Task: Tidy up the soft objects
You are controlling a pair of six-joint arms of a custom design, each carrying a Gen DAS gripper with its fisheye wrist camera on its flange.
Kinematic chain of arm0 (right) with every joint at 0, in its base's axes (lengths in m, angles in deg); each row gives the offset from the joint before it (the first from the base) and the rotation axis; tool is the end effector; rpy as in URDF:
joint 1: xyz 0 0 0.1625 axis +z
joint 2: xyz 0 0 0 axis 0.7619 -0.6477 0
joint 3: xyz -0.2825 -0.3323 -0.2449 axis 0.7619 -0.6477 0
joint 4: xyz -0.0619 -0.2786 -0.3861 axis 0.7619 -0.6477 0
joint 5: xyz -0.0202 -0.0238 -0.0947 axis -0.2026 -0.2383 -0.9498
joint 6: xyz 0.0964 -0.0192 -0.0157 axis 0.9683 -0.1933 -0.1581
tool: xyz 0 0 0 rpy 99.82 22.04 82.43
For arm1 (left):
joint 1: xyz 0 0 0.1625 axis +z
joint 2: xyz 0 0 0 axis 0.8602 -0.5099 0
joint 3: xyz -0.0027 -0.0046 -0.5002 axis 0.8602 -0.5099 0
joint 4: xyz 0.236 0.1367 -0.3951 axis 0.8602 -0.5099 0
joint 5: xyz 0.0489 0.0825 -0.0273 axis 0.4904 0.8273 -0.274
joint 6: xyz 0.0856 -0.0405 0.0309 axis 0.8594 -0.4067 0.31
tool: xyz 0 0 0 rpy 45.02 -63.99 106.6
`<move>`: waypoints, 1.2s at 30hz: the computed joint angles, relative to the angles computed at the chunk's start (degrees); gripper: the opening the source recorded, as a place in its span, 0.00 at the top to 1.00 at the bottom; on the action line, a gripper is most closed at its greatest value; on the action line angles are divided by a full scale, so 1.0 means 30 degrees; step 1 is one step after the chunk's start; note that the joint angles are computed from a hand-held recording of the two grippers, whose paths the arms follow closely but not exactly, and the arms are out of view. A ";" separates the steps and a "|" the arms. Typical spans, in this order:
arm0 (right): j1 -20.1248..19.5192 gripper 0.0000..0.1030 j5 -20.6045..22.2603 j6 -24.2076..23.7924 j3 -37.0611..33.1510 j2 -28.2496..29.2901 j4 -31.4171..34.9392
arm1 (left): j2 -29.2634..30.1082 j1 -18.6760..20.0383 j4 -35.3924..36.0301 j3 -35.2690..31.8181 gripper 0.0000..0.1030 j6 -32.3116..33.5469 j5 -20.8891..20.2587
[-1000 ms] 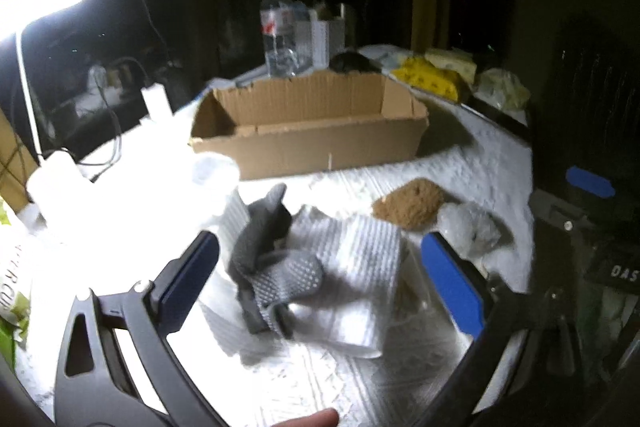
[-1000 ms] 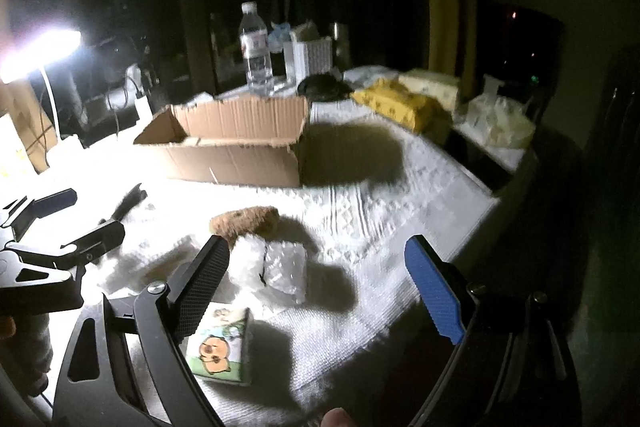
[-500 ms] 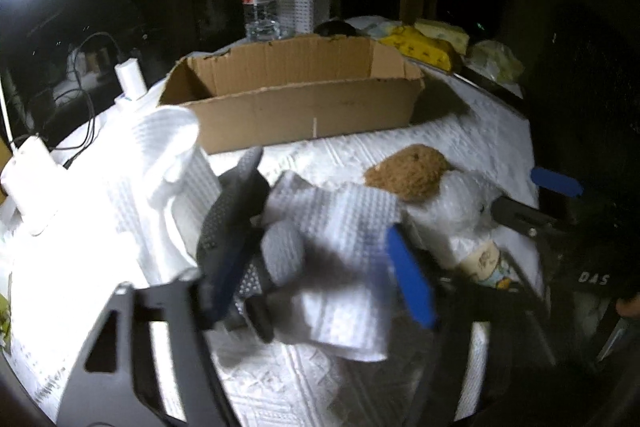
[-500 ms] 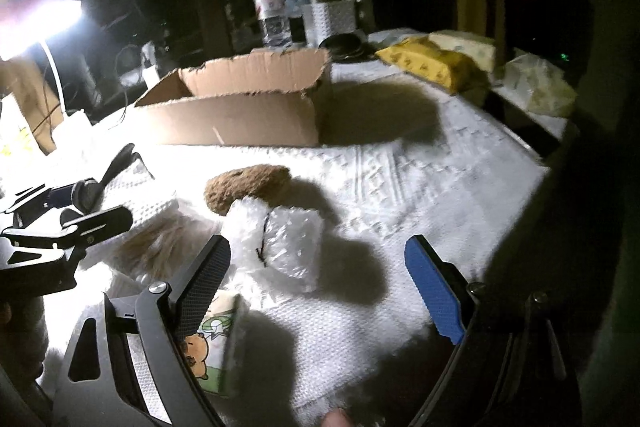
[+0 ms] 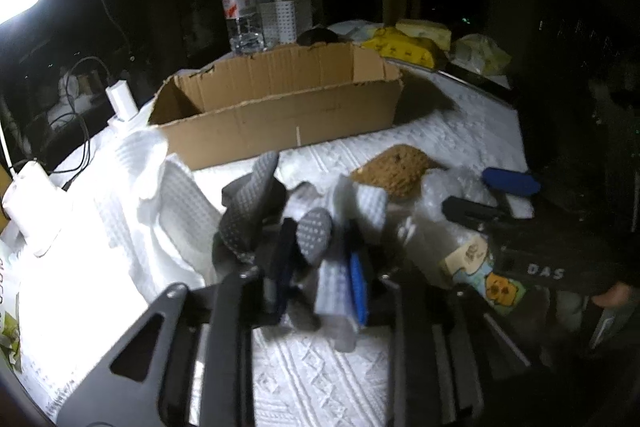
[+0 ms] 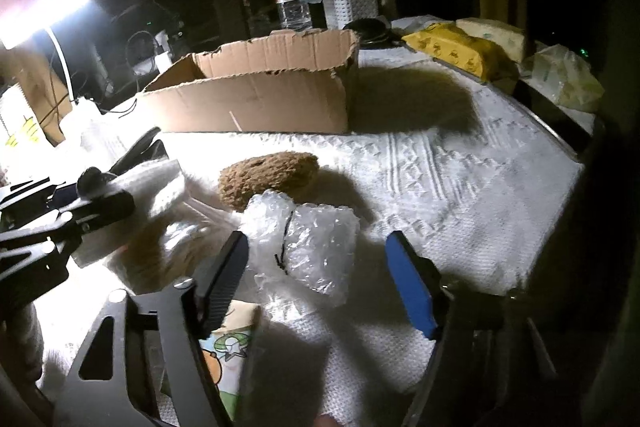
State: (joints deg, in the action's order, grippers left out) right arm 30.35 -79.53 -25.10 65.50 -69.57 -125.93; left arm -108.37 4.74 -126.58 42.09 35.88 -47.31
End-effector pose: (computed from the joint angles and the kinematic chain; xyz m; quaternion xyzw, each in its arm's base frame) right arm -0.0400 -0.7981 0.1540 0.0784 -0.8611 0.3945 0.3112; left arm -0.2242 -0.8587 -0.0835 0.4257 0.8483 -0.2291 0.2163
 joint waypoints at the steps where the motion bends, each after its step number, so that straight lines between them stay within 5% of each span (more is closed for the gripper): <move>1: -0.0026 0.42 0.0160 0.0022 -0.0001 -0.0008 0.0089 | 0.0003 -0.0007 0.0048 0.0005 0.80 0.0042 -0.0025; 6: -0.0093 0.54 0.0538 -0.0102 0.0221 -0.0086 -0.0402 | -0.0193 0.0041 0.0290 0.0040 0.84 -0.0281 -0.0526; 15: -0.0121 0.57 0.0793 -0.0034 0.0683 -0.0392 -0.1519 | -0.0772 0.0032 0.0577 0.0347 0.84 -0.0486 -0.2051; 20: -0.0129 0.57 0.0867 -0.0004 0.0738 -0.0450 -0.1484 | -0.0644 0.0050 0.0514 -0.0060 0.81 -0.0517 -0.1575; 25: -0.0110 0.57 0.0813 -0.0038 0.0754 -0.0437 -0.1480 | -0.0793 -0.0108 0.0005 0.0319 0.61 0.0548 -0.2076; 27: -0.0101 0.57 0.0806 -0.0003 0.0764 -0.0458 -0.1487 | -0.0820 -0.0213 -0.0288 0.0561 0.31 0.1003 -0.2165; 36: -0.0131 0.57 0.0687 0.0030 0.0751 -0.0433 -0.1261 | -0.0608 -0.0537 0.0268 0.1212 0.30 0.3693 -0.1745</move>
